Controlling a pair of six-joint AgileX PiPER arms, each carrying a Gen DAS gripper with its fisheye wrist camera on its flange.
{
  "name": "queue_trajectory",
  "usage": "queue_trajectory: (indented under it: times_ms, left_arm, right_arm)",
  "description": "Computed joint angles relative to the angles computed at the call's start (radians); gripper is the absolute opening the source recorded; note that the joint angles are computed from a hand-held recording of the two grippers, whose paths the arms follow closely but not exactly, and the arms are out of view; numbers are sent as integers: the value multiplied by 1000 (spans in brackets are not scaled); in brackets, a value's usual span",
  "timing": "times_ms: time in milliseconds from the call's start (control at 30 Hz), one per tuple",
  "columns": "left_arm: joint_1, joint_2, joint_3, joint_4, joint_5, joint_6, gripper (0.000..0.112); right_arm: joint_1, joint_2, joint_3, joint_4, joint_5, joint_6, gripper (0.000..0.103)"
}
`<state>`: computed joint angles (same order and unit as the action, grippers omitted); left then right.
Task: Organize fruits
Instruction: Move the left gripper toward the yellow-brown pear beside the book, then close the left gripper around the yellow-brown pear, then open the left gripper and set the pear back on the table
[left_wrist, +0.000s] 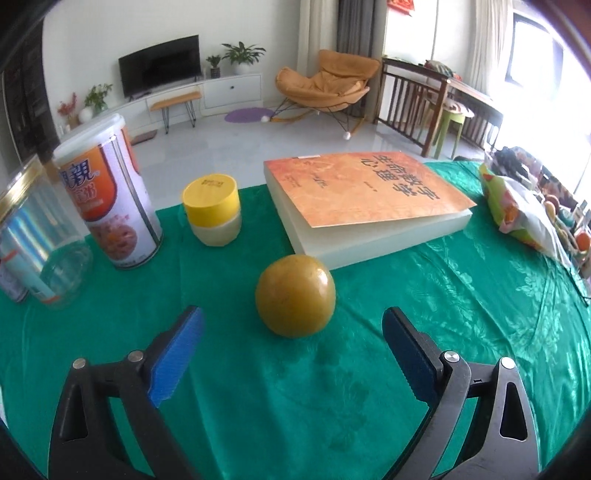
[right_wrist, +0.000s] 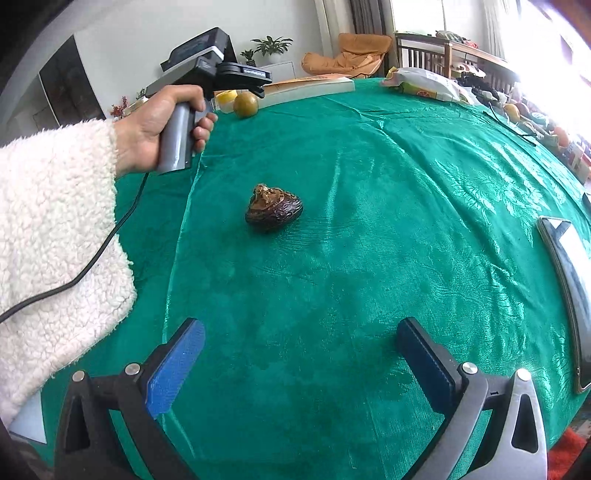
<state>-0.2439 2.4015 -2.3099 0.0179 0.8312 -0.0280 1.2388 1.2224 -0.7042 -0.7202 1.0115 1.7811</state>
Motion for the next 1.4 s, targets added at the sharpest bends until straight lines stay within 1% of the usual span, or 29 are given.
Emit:
queue_trajectory:
  times_ms: [33, 100, 133, 167, 200, 233, 300, 367, 433, 567, 600, 633, 700, 733, 833, 900, 933, 967, 1000, 1033, 1067, 1133, 1167, 1267, 1333, 1400]
  left_arm:
    - [-6, 30, -42, 36, 11, -27, 96]
    - [0, 69, -91, 37, 20, -47, 95]
    - [10, 84, -112, 15, 28, -38, 69]
    - [23, 79, -95, -47, 26, 3, 51]
    - [30, 52, -38, -68, -10, 15, 49]
    - [30, 2, 60, -50, -66, -1, 49]
    - [45, -112, 260, -74, -163, 13, 49]
    - [69, -248, 460, -115, -220, 44, 49]
    - [98, -403, 660, -159, -256, 103, 49]
    - [164, -747, 1056, -251, -297, 294, 49]
    - [187, -835, 1151, -276, -300, 336, 49]
    - [215, -910, 1229, -308, -281, 386, 49]
    - [266, -1020, 1354, -363, -229, 464, 49]
    - [290, -1066, 1415, -382, -225, 493, 49]
    - [314, -1140, 1556, -393, -264, 544, 49]
    - [328, -1142, 1608, -417, -286, 558, 50]
    - [335, -1150, 1633, -440, -309, 575, 52]
    - [333, -1175, 1665, -436, -339, 567, 61]
    - [319, -1186, 1679, -402, -364, 523, 69]
    - [317, -1192, 1692, -397, -380, 511, 84]
    - [319, -1199, 1705, -391, -393, 502, 89]
    - [316, -1195, 1713, -308, -413, 426, 89]
    - [322, -1193, 1714, -298, -414, 424, 92]
    - [351, -1183, 1715, -330, -418, 473, 98]
    - [347, -1180, 1716, -313, -423, 458, 100]
    - [335, -1179, 1719, -284, -429, 429, 102]
  right_arm:
    - [-1, 3, -2, 0, -1, -5, 103]
    - [-2, 3, -1, -2, -4, -6, 103]
    - [-2, 0, 1, -4, -5, -3, 103]
    - [-3, -2, 2, -5, -7, -1, 103]
    - [-5, -4, 3, -6, -9, 0, 103]
    - [-9, -5, 3, -6, -10, -2, 103]
    - [-14, -1, 1, -5, -11, -8, 103]
    - [-17, -9, 7, -8, -18, -3, 103]
    - [-21, -39, 29, -20, -37, 26, 103]
    - [-12, -73, 56, -41, -43, 94, 103]
    - [-9, -71, 54, -42, -39, 100, 103]
    - [-7, -66, 51, -41, -33, 99, 103]
    - [-2, -57, 44, -37, -17, 100, 103]
    - [7, -52, 40, -36, -3, 108, 103]
    - [34, -47, 36, -36, 26, 140, 103]
    - [44, -35, 28, -33, 40, 142, 103]
    - [49, -24, 20, -28, 49, 135, 103]
    - [49, -14, 13, -23, 55, 123, 103]
    - [48, -6, 7, -18, 59, 112, 103]
    - [48, -4, 5, -16, 60, 107, 103]
    - [48, -5, 6, -16, 60, 107, 103]
    - [47, -22, 20, -21, 50, 116, 103]
    - [47, -33, 27, -25, 44, 125, 103]
    - [52, -68, 53, -41, 25, 162, 103]
    - [51, -94, 70, -53, 9, 188, 103]
    - [83, -145, 99, -95, 9, 260, 103]
